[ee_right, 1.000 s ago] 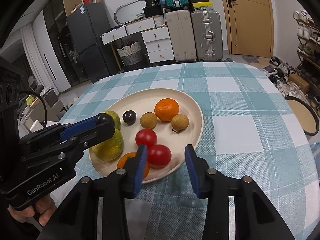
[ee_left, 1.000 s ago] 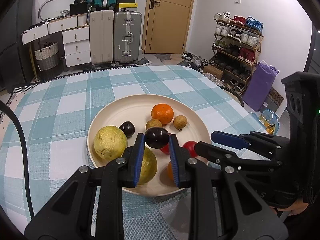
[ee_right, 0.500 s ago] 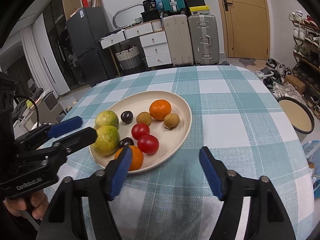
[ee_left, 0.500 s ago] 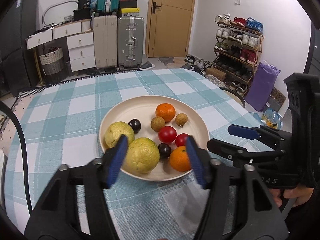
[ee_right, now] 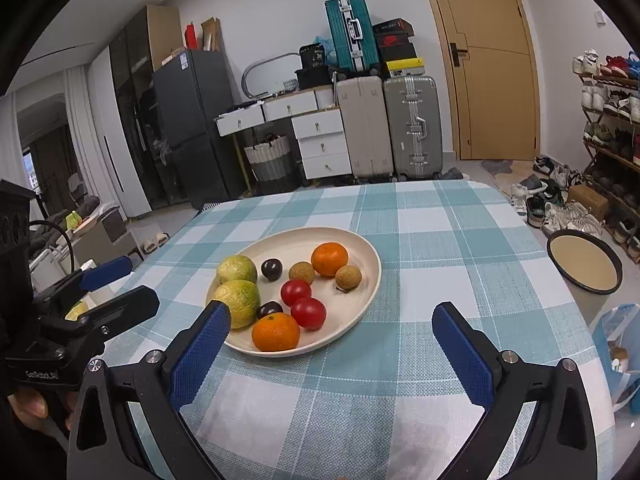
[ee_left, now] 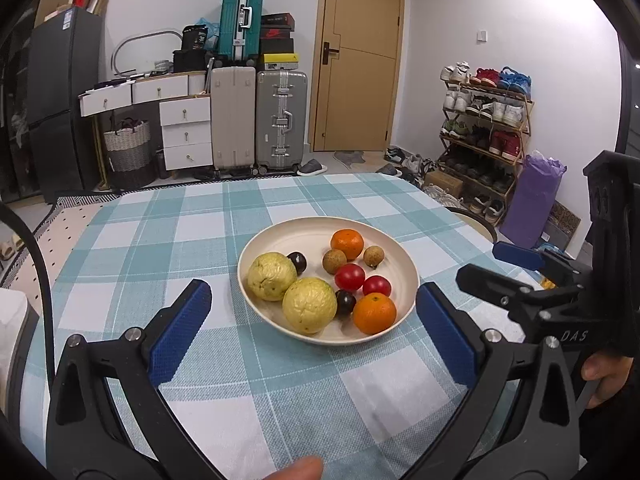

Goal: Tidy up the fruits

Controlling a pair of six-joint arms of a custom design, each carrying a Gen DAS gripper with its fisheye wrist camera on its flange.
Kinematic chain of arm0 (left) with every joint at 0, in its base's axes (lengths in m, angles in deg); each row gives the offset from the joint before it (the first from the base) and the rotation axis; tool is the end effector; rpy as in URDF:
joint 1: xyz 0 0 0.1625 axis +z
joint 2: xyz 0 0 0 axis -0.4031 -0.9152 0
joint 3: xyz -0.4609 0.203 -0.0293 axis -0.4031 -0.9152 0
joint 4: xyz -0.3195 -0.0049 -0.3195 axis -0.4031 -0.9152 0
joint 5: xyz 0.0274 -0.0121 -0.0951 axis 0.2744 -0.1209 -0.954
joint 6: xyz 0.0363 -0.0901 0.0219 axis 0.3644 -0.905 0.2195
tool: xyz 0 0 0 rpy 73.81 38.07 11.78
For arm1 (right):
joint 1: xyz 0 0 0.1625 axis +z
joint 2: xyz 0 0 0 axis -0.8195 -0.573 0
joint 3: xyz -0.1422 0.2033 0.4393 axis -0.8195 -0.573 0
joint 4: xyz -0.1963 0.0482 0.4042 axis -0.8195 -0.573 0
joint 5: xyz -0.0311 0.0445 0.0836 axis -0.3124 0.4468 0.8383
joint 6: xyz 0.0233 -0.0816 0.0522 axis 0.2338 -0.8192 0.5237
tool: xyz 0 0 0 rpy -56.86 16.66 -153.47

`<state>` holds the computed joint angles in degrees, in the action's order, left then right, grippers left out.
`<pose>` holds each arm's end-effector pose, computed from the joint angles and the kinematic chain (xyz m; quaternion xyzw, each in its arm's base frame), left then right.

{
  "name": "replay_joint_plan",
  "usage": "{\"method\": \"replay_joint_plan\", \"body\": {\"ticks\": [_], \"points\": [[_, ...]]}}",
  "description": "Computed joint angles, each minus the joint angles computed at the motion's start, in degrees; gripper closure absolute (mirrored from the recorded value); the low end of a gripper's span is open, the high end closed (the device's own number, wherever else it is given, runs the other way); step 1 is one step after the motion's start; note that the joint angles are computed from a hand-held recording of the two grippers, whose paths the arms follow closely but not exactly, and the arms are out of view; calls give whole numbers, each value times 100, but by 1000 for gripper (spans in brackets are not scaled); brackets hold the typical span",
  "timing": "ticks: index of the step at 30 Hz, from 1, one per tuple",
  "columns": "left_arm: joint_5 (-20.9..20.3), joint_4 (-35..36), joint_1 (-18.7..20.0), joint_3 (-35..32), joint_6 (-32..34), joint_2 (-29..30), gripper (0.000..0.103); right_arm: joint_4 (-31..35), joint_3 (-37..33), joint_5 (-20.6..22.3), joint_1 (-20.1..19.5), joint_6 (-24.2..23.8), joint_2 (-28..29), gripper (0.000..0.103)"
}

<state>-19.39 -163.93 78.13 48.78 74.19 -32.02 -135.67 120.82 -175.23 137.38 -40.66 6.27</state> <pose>-0.3043 -0.7214 0.0084 0.3897 0.8371 -0.3518 0.1539 0.0253 -0.6648 0.2574 0.1185 -0.8300 0.4802 0.2578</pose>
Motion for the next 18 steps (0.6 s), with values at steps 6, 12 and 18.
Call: {"method": "replay_joint_plan", "body": {"ticks": [6, 12, 18], "points": [[-13, -744, 51, 274, 71, 20, 1, -78, 169, 407, -82, -244, -63, 0], [133, -1057, 66, 335, 181, 113, 1, -215, 298, 788, -172, -398, -59, 0], [36, -1352, 77, 356, 289, 158, 1, -484, 361, 928, -189, -584, -10, 0]]}}
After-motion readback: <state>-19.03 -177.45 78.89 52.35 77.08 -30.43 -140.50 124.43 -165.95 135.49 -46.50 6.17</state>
